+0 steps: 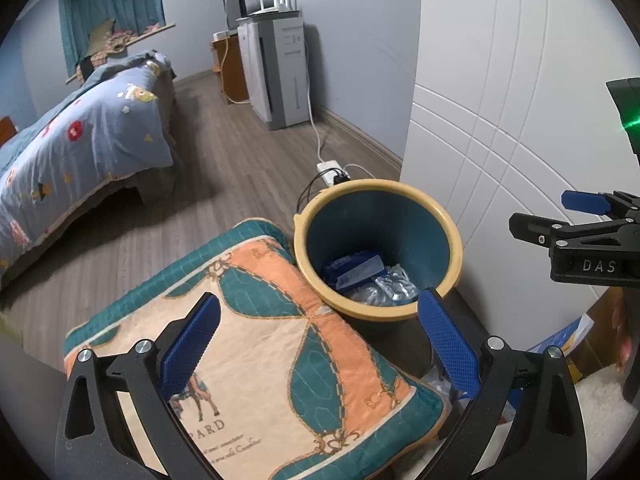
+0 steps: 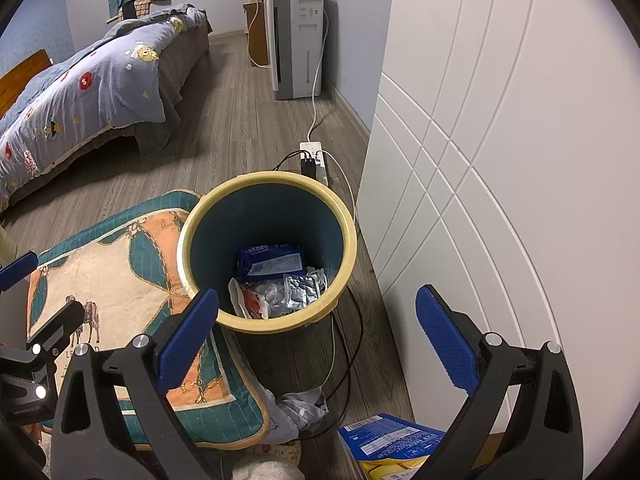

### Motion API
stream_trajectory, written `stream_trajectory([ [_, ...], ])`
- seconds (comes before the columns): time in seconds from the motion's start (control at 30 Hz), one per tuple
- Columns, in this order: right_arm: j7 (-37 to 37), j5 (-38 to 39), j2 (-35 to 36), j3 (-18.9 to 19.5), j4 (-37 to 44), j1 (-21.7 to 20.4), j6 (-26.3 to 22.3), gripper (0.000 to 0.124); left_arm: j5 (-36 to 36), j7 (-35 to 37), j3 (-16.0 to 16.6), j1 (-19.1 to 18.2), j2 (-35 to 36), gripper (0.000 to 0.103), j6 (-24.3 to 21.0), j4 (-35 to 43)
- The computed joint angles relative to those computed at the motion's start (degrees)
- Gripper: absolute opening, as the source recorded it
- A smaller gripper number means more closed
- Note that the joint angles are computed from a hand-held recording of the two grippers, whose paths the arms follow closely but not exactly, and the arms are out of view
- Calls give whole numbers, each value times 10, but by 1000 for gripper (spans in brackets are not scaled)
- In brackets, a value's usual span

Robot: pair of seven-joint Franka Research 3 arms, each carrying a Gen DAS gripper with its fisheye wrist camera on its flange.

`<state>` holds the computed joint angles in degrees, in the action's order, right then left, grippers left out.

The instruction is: Collect trash

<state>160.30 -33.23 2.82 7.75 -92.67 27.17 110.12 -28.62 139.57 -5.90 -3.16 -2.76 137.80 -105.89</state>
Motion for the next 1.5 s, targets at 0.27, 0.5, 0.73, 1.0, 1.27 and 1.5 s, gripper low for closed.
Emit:
stream_trajectory([
  [0.27, 2, 0, -1, 0, -3, 0, 1, 97, -1, 1, 0, 1, 1, 98, -2, 1],
  [0.5, 2, 0, -1, 0, -2, 0, 1, 97, -2, 2, 0, 1, 1, 98, -1, 1],
  [0.73, 2, -1, 0, 0, -1, 0, -1, 97, -4, 4, 0, 2, 1, 98, -4, 2],
  [1.0, 0, 1, -2, 0, -7, -1, 3, 97, -5, 2, -2, 1, 0, 98, -3, -3],
  [1.27, 0, 2, -4, 1, -11, -2, 5, 97, -5, 1, -1, -1, -1, 98, 0, -5],
  [1.5, -2, 2, -4, 1, -9, -3, 5, 97, -3, 0, -1, -2, -3, 98, 9, -9],
])
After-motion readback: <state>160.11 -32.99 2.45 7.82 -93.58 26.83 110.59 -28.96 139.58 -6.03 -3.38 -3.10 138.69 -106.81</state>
